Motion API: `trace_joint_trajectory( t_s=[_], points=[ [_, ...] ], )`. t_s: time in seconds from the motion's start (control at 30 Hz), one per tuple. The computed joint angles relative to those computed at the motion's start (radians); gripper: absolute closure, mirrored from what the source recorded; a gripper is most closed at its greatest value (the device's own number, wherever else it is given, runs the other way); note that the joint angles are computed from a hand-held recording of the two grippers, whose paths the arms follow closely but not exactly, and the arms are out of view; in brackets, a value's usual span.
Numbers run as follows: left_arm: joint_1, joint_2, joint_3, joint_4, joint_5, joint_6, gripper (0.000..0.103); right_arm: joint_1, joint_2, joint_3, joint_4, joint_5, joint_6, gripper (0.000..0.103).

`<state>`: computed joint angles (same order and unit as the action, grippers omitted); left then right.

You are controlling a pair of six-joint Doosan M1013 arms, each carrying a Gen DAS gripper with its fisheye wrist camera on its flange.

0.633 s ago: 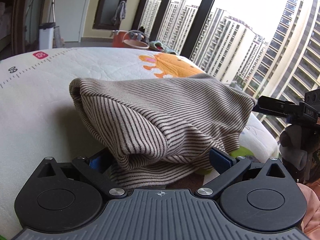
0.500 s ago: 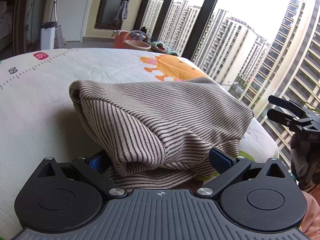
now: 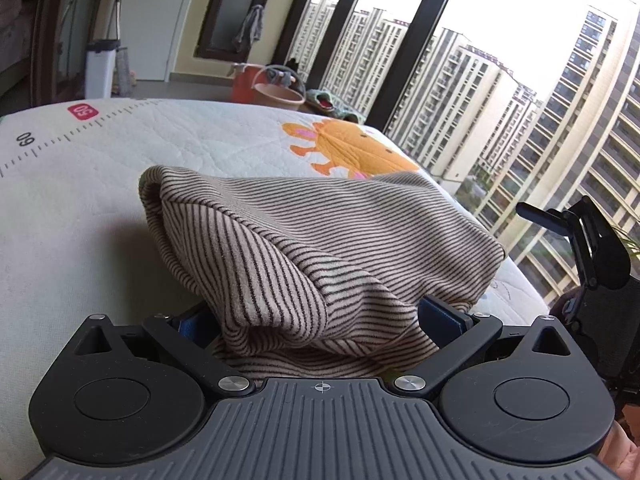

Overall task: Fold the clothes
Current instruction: 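Grasp the bunched striped sweater with both grippers, then lift the striped sweater with both grippers and shake it open in the air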

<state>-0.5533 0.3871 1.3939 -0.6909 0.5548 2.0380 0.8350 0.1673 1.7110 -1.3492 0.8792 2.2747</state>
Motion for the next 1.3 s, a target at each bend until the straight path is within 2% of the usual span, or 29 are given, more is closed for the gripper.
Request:
trace_joint_trajectory(
  t_s=[0.13, 0.3, 0.37, 0.4, 0.47, 0.57, 0.63, 0.7, 0.77, 0.87, 0.93, 1.0, 1.13, 1.2, 1.3],
  points=[
    [0.003, 0.004, -0.017, -0.015, -0.004, -0.006, 0.0, -0.022, 0.011, 0.002, -0.158, -0.003, 0.076, 0.001],
    [-0.009, 0.025, -0.073, 0.131, 0.02, -0.102, 0.0, -0.085, 0.032, -0.021, -0.234, -0.039, 0.098, 0.001],
    [-0.003, 0.033, -0.083, 0.09, 0.003, -0.07, 0.0, -0.101, 0.025, -0.025, -0.249, -0.052, 0.093, 0.001],
    [0.005, 0.036, -0.082, 0.009, -0.02, -0.023, 0.0, -0.108, 0.009, -0.021, -0.237, -0.087, 0.081, 0.001],
    [0.01, 0.045, -0.092, -0.041, -0.026, -0.003, 0.0, -0.12, -0.032, -0.014, -0.172, -0.191, 0.013, 0.001],
    [0.01, 0.052, -0.097, -0.077, -0.052, 0.024, 0.0, -0.126, -0.093, 0.017, 0.039, -0.3, -0.251, 0.0],
    [0.008, 0.052, -0.094, -0.095, -0.073, 0.044, 0.0, -0.107, -0.109, 0.038, 0.137, -0.277, -0.389, 0.0],
    [0.009, 0.052, -0.091, -0.141, -0.091, 0.093, 0.0, -0.089, -0.109, 0.057, 0.15, -0.24, -0.428, 0.0],
    [0.01, 0.053, -0.097, -0.141, -0.084, 0.09, 0.0, -0.069, -0.09, 0.076, 0.077, -0.215, -0.361, 0.0],
    [0.014, 0.055, -0.111, -0.139, -0.055, 0.073, 0.0, -0.05, -0.063, 0.086, -0.024, -0.218, -0.222, 0.0],
    [0.015, 0.054, -0.116, -0.122, -0.044, 0.052, 0.0, -0.053, -0.056, 0.076, -0.079, -0.225, -0.153, 0.0],
    [0.017, 0.052, -0.116, -0.114, -0.049, 0.042, 0.0, -0.054, -0.04, 0.062, -0.194, -0.189, -0.077, 0.0],
    [0.024, 0.058, -0.137, -0.132, -0.041, 0.05, 0.0, -0.075, -0.004, 0.025, -0.348, -0.118, -0.044, 0.0],
    [0.023, 0.057, -0.145, -0.122, -0.068, 0.072, 0.0, -0.095, 0.018, 0.004, -0.422, -0.087, -0.023, 0.0],
    [0.017, 0.047, -0.142, -0.105, -0.13, 0.139, 0.0, -0.129, 0.044, -0.033, -0.447, -0.068, -0.007, 0.0]
  ],
)
